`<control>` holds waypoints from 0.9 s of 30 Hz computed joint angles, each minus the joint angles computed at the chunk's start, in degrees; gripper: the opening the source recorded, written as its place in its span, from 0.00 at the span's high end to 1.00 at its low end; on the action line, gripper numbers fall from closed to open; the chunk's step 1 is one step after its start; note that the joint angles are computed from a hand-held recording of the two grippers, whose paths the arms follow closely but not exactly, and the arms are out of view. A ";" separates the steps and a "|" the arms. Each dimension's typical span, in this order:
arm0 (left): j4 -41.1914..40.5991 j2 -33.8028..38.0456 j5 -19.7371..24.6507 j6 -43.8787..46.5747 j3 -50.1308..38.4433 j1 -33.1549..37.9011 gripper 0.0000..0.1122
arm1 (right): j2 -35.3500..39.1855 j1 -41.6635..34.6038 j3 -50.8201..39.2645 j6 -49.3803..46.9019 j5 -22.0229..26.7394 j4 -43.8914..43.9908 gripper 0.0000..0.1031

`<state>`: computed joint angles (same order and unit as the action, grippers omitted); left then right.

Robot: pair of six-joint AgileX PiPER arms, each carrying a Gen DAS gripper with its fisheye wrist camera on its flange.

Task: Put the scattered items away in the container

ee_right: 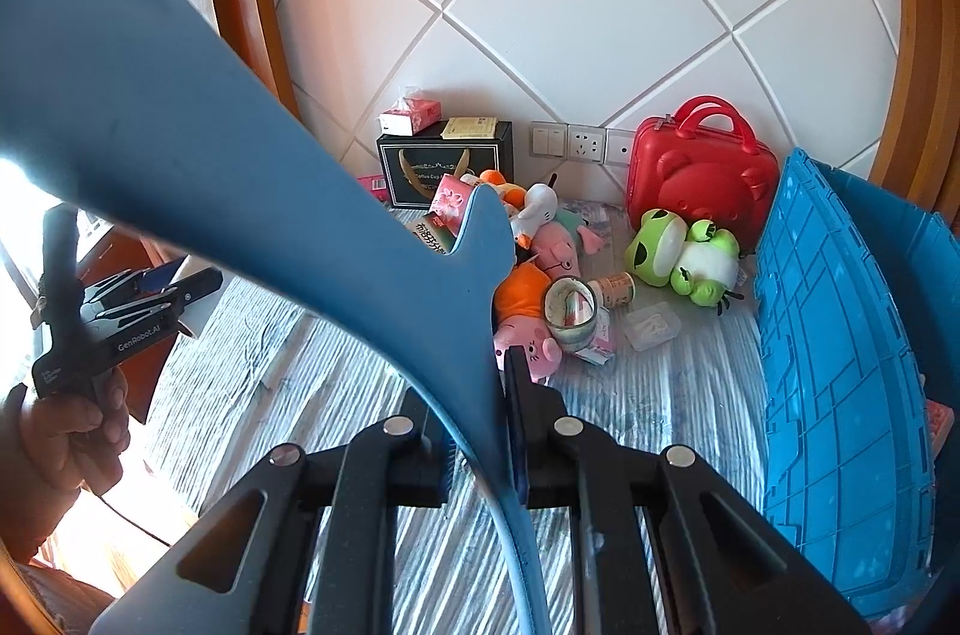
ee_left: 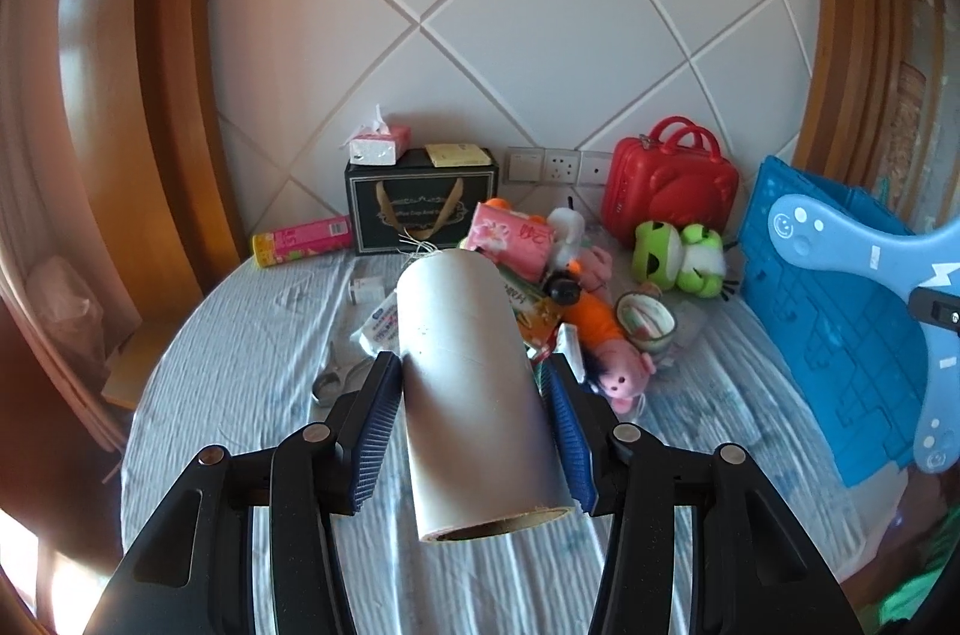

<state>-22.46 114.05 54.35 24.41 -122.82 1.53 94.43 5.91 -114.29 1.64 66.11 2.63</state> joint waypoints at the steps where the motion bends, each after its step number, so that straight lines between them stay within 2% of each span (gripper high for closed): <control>1: 0.67 -0.21 -0.12 -0.78 -0.01 -0.59 0.60 | -0.39 -0.80 0.37 -0.76 -0.18 0.77 0.87; 5: 3.22 -1.05 -0.18 -4.24 -0.39 -3.27 0.65 | -1.81 -4.41 1.62 -4.96 -0.15 4.30 0.87; 7: 5.31 -1.50 -0.87 -5.48 0.27 -4.89 0.86 | -2.40 -6.17 2.53 -7.17 -0.18 5.83 0.87; 13: 12.18 -1.79 -1.75 -12.84 2.04 -7.63 0.87 | -2.61 -11.53 3.39 -13.12 1.26 11.59 0.87; 16: 13.53 -1.25 -0.69 -14.12 2.91 -7.99 0.86 | -2.84 -13.44 4.12 -15.50 1.89 13.76 0.87; 17: 13.99 -1.27 -0.43 -14.23 3.62 -8.04 0.84 | -2.96 -13.93 4.41 -16.10 2.01 14.25 0.87; 18: 13.87 -1.05 0.44 -14.04 4.08 -7.91 0.72 | -2.98 -14.34 4.68 -16.66 2.06 14.66 0.87; 19: 13.94 -0.94 1.02 -14.06 4.89 -7.81 0.54 | -2.94 -14.70 4.88 -17.09 2.17 14.97 0.87; 21: 14.26 -1.70 0.50 -14.53 8.54 -7.47 0.38 | -2.73 -15.23 5.11 -17.77 2.35 15.46 0.87; 24: 13.33 -1.59 1.24 -13.33 12.82 -7.13 0.30 | -2.12 -15.37 4.82 -17.94 2.45 15.55 0.87; 27: 14.49 -1.50 -0.27 -14.11 18.44 -8.29 0.30 | -1.05 -14.95 3.76 -17.39 2.76 15.00 0.87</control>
<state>-7.97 112.55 54.08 10.30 -104.39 -6.76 93.38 -9.05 -110.53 -15.75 68.87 17.64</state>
